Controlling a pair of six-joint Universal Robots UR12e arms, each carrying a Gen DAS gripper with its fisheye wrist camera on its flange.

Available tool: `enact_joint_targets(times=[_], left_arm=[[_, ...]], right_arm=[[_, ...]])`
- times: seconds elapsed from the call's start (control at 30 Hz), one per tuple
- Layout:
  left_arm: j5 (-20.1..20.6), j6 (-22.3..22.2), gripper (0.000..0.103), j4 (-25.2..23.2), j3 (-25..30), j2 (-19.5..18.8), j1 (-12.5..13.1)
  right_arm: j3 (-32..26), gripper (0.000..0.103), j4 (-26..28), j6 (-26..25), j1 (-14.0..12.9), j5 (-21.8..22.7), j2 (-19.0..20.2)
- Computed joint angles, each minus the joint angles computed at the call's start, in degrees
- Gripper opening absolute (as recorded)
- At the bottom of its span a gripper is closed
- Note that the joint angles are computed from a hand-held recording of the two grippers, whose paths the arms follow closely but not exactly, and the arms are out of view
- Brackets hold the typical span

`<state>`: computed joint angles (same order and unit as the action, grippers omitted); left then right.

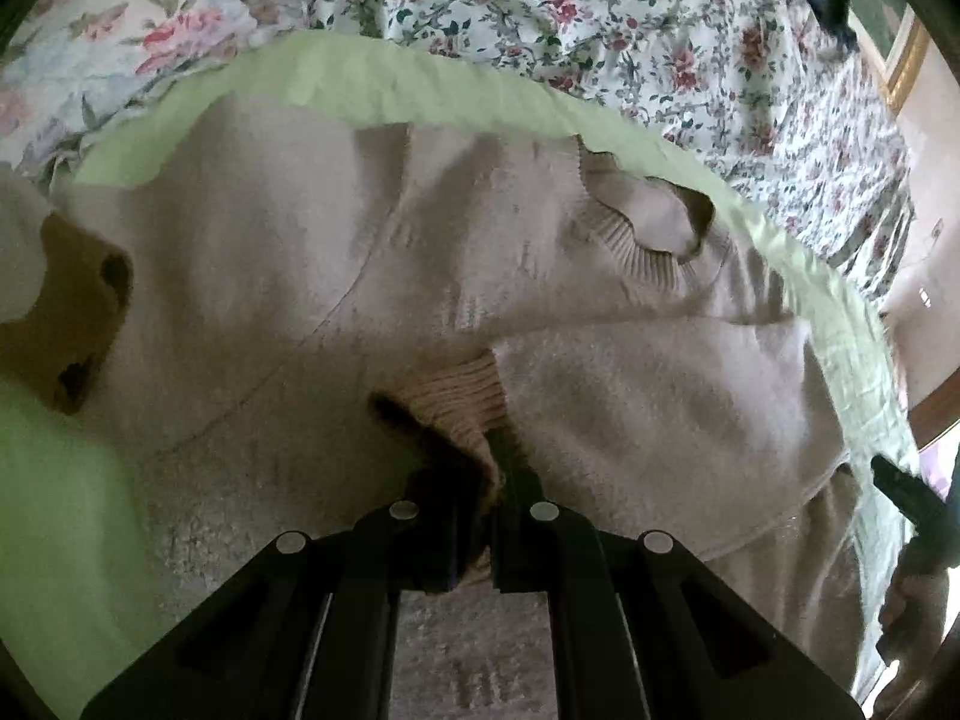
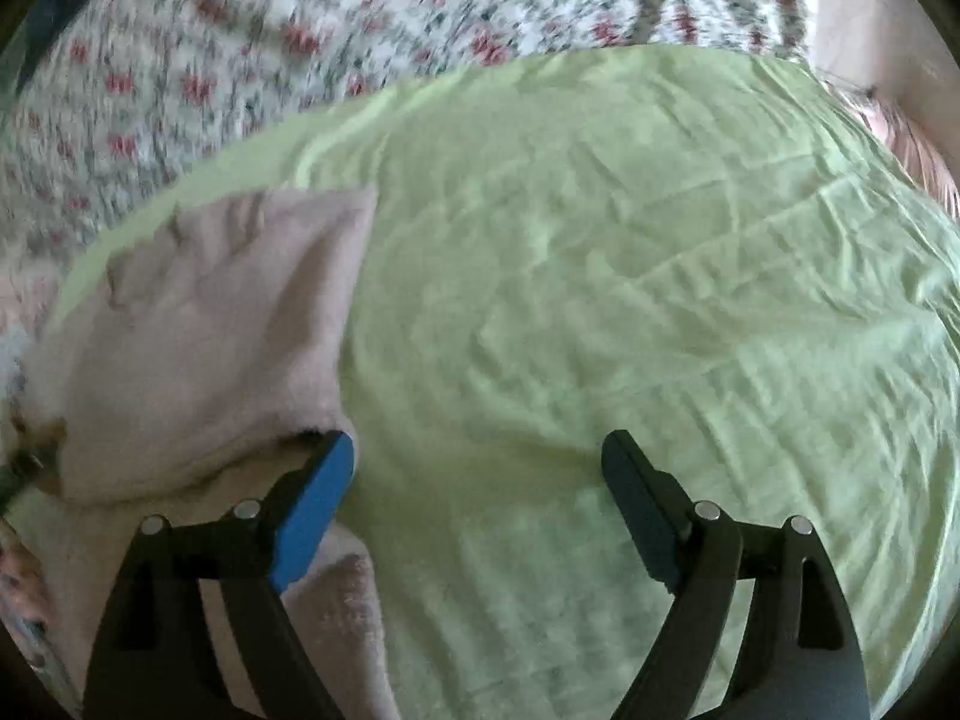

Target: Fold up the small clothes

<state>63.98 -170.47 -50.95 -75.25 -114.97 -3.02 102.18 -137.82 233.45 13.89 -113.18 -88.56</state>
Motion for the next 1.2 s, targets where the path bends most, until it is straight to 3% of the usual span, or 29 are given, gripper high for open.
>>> enact_joint_targets(times=[0.13, 0.23, 0.27, 0.3, 0.33, 0.43, 0.57, 0.63, 0.7, 0.73, 0.77, 0.8, 0.83, 0.9, 0.97, 1.03, 1.07, 1.1, 1.2], left_arm=[[-0.8, -0.4, 0.006, -1.0, 0.3, -0.2, 0.3], [0.1, 0.0, 0.006, -1.0, 0.5, -0.3, -0.1], [0.4, 0.0, 0.006, -1.1, 0.6, -0.3, -0.2], [0.4, 0.0, 0.006, -1.2, 0.8, -0.4, -0.3], [0.2, 0.3, 0.006, -1.2, 0.9, -0.3, -0.4], [-1.4, 0.8, 0.006, -0.4, 0.8, -0.2, -0.2], [0.4, 1.6, 0.006, -1.0, 1.1, -0.8, -0.6], [-0.5, 1.7, 0.006, -0.3, 0.6, -0.5, -0.4], [-0.5, 1.7, 0.006, -0.4, 0.6, -0.5, -0.3], [-0.5, 1.6, 0.006, -0.5, 0.7, -0.5, -0.4], [-0.4, 1.6, 0.006, -0.6, 0.7, -0.6, -0.4], [-0.3, 1.6, 0.006, -0.7, 0.8, -0.6, -0.4], [-0.3, 1.7, 0.006, -1.0, 0.8, -0.5, -0.3], [-0.8, 2.1, 0.009, -1.4, 0.4, 0.0, 0.2], [0.1, 2.7, 0.011, -0.3, -1.2, 1.2, 1.0], [1.6, 2.9, 0.008, 0.6, -2.6, 2.5, 1.9], [1.6, 2.9, 0.008, 1.2, -3.4, 3.2, 2.6], [1.4, 2.9, 0.008, 1.8, -4.0, 3.8, 3.1], [1.5, 1.7, 0.009, 5.0, -5.4, 5.2, 4.7]], right_arm=[[-1.1, 0.085, -10.4, -2.7, -3.2, 7.4, 3.1], [-4.6, 0.084, -8.6, -3.5, -4.8, 12.3, 7.0], [-5.4, 0.071, -7.6, -4.0, -5.2, 14.5, 7.9], [-5.9, 0.031, -7.2, -5.1, -5.8, 17.7, 8.6], [-6.1, 0.007, -6.6, -4.9, -5.9, 18.5, 8.9], [-4.9, 0.009, -8.7, -2.9, -5.3, 13.5, 7.9], [-4.5, 0.011, -6.4, 1.0, -5.5, 12.9, 7.7], [-5.5, 0.018, -3.7, 3.0, -3.5, 7.1, 7.3], [-5.9, 0.021, -7.2, 0.9, -1.3, 3.7, 7.5], [-6.0, 0.023, -9.4, -1.6, -1.0, 5.3, 7.7], [-6.1, 0.031, -11.2, -4.1, -0.9, 9.1, 8.1], [-5.9, 0.042, -11.4, -4.9, -1.2, 12.4, 8.1], [-5.7, 0.046, -9.9, -4.8, -1.2, 13.9, 8.1], [-5.2, 0.044, -6.0, -3.0, -1.0, 11.5, 7.7], [-2.5, 0.041, -9.9, 0.7, -1.5, 12.3, 6.1], [-2.1, 0.043, -10.4, 2.8, -0.6, 10.4, 5.2], [-2.2, 0.045, -9.9, 3.0, 0.3, 8.8, 4.6], [-2.4, 0.053, -9.3, 2.9, 1.0, 7.9, 4.4], [-2.3, 0.061, -11.9, 0.6, 3.0, 8.8, 4.1]])
